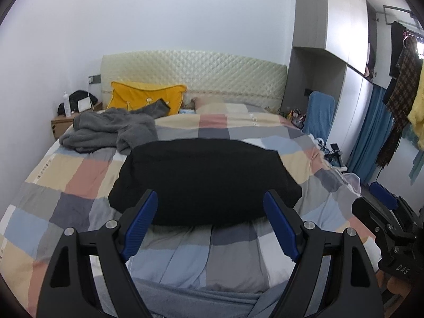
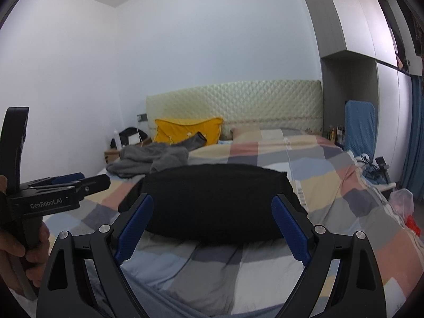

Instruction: Fold large clothes

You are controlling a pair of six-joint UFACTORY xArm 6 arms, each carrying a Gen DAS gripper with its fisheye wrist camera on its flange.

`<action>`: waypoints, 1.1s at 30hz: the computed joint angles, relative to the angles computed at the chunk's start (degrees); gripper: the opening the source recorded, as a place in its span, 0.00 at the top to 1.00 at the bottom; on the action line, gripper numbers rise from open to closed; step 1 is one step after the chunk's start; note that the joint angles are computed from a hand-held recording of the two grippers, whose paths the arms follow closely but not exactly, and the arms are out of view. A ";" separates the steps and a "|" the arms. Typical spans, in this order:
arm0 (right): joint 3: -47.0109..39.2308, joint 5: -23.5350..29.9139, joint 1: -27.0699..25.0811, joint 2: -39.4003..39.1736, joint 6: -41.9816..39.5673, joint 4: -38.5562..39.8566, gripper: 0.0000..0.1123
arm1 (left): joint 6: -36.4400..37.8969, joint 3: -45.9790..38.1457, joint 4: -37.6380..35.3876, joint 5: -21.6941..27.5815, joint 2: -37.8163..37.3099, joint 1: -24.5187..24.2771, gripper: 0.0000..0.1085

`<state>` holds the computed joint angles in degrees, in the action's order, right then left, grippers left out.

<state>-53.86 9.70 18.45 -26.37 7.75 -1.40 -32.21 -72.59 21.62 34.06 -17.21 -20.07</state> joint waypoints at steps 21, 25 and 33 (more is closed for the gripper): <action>0.85 0.81 -0.68 2.68 -0.47 0.56 0.18 | -2.09 1.95 0.84 2.78 0.52 0.60 0.10; 0.88 0.56 -1.09 2.85 0.69 -0.50 0.12 | -3.06 2.27 2.36 2.31 0.41 0.79 0.05; 0.58 0.31 -2.15 3.15 4.57 -4.48 0.09 | -3.45 2.05 1.83 2.71 0.92 1.19 0.05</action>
